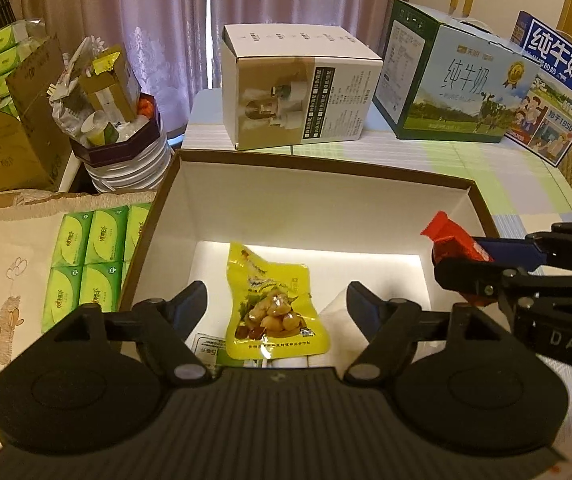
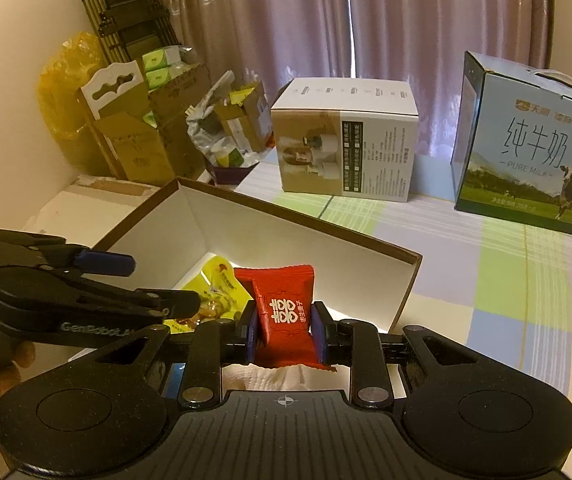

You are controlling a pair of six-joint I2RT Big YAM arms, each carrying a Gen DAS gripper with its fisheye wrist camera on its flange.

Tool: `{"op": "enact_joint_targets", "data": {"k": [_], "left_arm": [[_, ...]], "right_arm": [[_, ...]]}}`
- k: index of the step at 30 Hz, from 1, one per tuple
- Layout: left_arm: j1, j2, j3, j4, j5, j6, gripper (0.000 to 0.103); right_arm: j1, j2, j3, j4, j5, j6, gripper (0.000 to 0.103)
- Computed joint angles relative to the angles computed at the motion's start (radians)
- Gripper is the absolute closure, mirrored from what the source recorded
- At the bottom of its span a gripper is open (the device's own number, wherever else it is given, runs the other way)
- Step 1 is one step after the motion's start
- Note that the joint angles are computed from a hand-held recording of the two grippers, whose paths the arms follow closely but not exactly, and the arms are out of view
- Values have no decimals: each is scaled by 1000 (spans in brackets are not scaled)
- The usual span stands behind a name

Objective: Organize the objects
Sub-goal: 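Lift and carry the yellow snack pack and red packet over the open box, then lower both packs into the box and open both tools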

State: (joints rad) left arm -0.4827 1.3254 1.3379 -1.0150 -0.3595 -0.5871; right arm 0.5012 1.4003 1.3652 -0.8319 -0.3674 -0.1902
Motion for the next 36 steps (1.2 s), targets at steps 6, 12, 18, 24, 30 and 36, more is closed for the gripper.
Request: {"op": "enact_joint_targets", "data": {"k": [6,12,18,24,30,36], "left_arm": [[5,-10,-9,0,5,3,25],[7,-17,-11,1,3,8,21],[4,-31,-17,-5,-3,4,16],[-10,-54,-27,-14,-17,-1,11],[-46,-94,-43,-18,-49,-10,7],[-91,-137,-58,-20,-86,-30,3]], "right_arm": [[6,14,13,0,10,6,79],[11,6,-4,58,18,50,67],[9,-29,-33,114,7,48,43],[-2,-65,-49,78,3,59,42],[-26,-128,-85,51,-18,81,39],[-38,-194,-114,24,-35,88,38]]}}
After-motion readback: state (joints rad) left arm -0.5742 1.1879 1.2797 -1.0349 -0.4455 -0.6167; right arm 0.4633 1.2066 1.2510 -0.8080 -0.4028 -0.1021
